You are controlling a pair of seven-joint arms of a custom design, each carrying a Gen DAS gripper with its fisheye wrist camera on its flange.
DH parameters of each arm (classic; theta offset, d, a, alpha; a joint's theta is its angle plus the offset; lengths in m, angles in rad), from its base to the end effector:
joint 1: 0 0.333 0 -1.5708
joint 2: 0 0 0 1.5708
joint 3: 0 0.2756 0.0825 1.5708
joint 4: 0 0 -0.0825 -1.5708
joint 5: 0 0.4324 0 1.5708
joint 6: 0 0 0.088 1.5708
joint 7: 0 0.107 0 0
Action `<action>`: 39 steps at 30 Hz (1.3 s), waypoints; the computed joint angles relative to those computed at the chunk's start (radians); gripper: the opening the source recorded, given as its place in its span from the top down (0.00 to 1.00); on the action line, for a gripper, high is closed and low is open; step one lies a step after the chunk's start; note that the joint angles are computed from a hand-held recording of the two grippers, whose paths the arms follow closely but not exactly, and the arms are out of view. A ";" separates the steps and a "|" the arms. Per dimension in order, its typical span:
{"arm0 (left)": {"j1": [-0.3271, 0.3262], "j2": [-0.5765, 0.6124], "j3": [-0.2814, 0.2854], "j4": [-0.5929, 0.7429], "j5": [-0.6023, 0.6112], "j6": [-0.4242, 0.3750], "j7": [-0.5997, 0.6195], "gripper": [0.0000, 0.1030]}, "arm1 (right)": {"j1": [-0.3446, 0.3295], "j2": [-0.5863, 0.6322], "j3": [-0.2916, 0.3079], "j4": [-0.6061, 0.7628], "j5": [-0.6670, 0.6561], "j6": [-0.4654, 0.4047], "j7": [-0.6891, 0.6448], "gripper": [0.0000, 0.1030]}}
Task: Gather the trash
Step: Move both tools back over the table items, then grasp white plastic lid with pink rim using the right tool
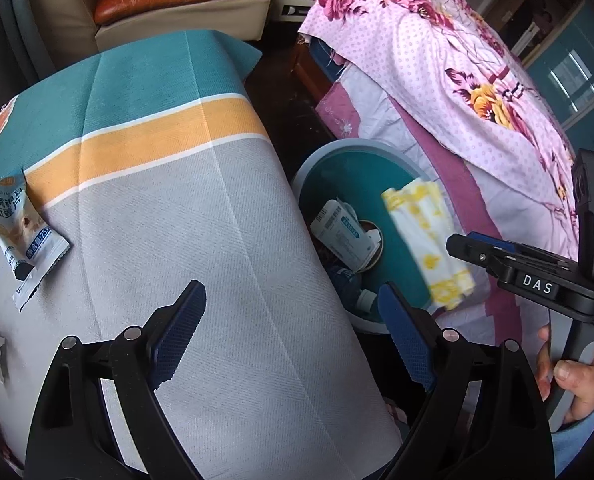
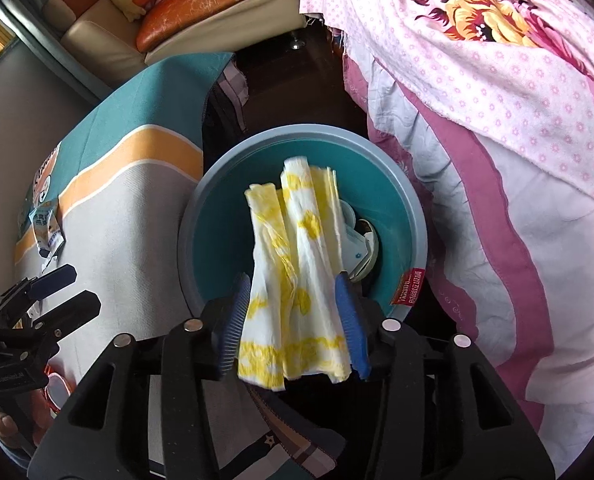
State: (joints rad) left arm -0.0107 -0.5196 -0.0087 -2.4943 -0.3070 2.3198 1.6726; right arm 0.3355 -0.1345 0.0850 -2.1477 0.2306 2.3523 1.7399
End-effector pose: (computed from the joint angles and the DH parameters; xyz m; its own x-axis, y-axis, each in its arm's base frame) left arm 0.4840 -0.0149 0.4490 0.0061 -0.9705 0.2408 -0.9376 -0.0893 -0.3361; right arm 0.5367 0.2443 0.4350 0.1493 -0.9577 -0.2460 -0.9570 -0.0773 -0.2797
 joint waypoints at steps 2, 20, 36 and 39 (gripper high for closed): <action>0.003 -0.012 0.009 -0.008 -0.002 -0.004 0.009 0.14 | 0.001 -0.001 0.005 0.003 -0.010 -0.002 0.013 0.43; 0.131 -0.340 0.106 -0.207 0.018 -0.117 0.079 0.14 | 0.119 -0.065 0.074 0.004 -0.021 -0.063 0.060 0.30; 0.406 -0.583 0.217 -0.318 0.113 -0.250 0.189 0.14 | 0.291 0.030 0.165 0.107 0.027 -0.115 0.030 0.29; 0.451 -0.597 0.235 -0.322 0.120 -0.277 0.216 0.14 | 0.311 0.055 0.177 0.122 0.000 -0.110 0.033 0.29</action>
State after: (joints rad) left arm 0.4404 -1.1171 0.2266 -2.8165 -0.1870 2.0427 1.8888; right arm 0.6466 -0.0796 0.2623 -2.0253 0.2310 2.2426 1.7728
